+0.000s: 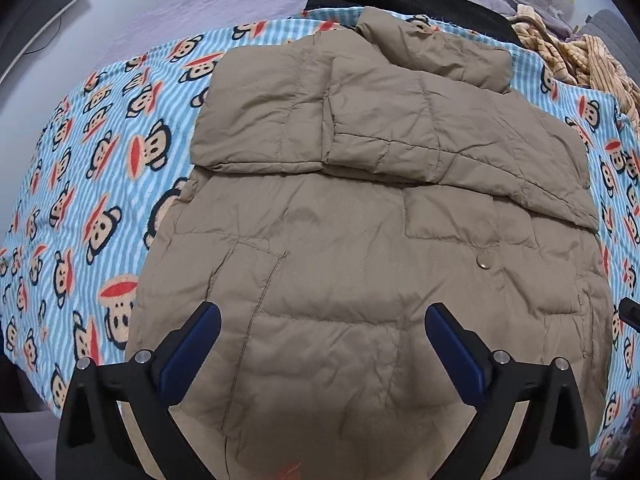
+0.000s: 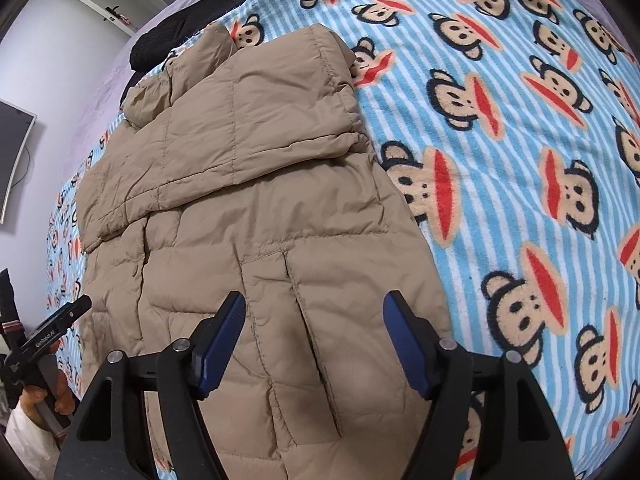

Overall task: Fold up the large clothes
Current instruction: 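Release the fabric and smooth the folded jacket with both tools, then grasp the jacket hem with both tools and lift it toward the collar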

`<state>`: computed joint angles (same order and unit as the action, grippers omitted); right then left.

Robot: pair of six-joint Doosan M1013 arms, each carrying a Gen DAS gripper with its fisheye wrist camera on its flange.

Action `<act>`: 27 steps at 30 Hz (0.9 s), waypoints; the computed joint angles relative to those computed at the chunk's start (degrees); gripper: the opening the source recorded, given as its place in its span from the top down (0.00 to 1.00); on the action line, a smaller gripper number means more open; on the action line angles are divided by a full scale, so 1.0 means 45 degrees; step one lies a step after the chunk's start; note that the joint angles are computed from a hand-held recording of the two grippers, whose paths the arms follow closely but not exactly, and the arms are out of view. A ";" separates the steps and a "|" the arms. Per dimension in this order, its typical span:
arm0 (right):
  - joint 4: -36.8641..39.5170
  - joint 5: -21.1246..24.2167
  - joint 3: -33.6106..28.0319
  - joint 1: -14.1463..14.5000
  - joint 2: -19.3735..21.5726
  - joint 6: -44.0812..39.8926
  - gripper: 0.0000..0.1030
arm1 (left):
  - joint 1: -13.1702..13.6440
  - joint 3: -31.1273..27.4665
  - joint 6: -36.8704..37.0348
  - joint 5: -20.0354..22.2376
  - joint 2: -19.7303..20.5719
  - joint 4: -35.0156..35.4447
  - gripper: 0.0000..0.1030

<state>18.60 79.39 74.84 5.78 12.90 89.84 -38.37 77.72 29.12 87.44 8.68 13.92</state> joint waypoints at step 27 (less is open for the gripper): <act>0.1937 0.1257 0.2159 0.0027 -0.1737 0.2375 0.00 | -0.1226 0.1700 -0.1027 0.0521 -0.2010 -0.1634 0.01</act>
<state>27.31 85.05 84.56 5.90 5.08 100.53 -43.89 85.37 24.50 89.79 -0.36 6.57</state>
